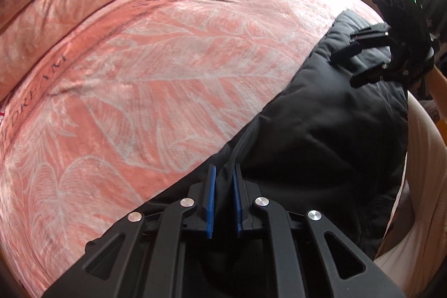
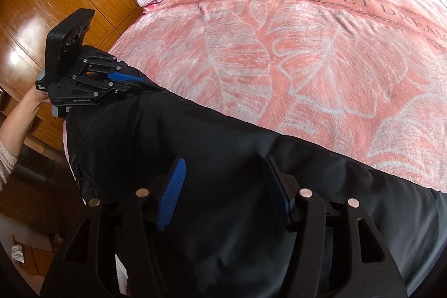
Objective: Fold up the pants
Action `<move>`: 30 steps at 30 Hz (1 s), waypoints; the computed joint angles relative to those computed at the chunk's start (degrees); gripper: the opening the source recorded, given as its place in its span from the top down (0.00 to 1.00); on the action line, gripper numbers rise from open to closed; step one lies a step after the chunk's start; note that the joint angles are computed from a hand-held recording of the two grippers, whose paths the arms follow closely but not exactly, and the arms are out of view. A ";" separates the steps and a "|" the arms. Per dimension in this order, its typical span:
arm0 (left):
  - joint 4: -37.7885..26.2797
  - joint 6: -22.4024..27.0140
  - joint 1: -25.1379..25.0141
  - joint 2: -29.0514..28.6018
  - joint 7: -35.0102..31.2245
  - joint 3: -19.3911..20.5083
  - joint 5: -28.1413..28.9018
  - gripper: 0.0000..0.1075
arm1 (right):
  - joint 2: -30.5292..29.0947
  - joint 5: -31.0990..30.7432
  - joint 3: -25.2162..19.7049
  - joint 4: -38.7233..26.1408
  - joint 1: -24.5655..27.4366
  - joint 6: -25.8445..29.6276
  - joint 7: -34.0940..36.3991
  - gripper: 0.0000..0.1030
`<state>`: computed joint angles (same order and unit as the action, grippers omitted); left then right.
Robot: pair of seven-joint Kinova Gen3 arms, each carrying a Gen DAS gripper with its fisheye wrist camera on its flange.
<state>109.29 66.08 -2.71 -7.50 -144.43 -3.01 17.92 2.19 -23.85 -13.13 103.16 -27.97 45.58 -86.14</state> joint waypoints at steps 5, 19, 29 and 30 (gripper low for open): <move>0.69 -0.38 -0.77 -2.25 4.40 -1.04 0.53 0.40 | -0.86 1.90 -0.18 0.76 -0.47 -0.59 -1.87 0.43; 1.66 -3.47 -2.31 -5.30 9.49 -0.58 -10.12 0.28 | -8.29 -0.35 0.86 5.57 -0.38 -0.71 -3.86 0.43; -0.97 -1.14 -5.07 0.91 10.85 -5.49 -9.38 0.30 | -7.23 -2.26 1.53 6.98 -0.44 -1.40 -1.98 0.38; -0.96 -1.06 -6.67 1.23 9.79 -5.25 -7.90 0.39 | -6.98 -2.27 1.42 6.94 -0.42 -1.65 -2.11 0.38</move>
<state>108.33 65.02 -9.38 -6.27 -134.64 -8.26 10.02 -4.79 -26.13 -11.71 110.10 -28.40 43.93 -88.25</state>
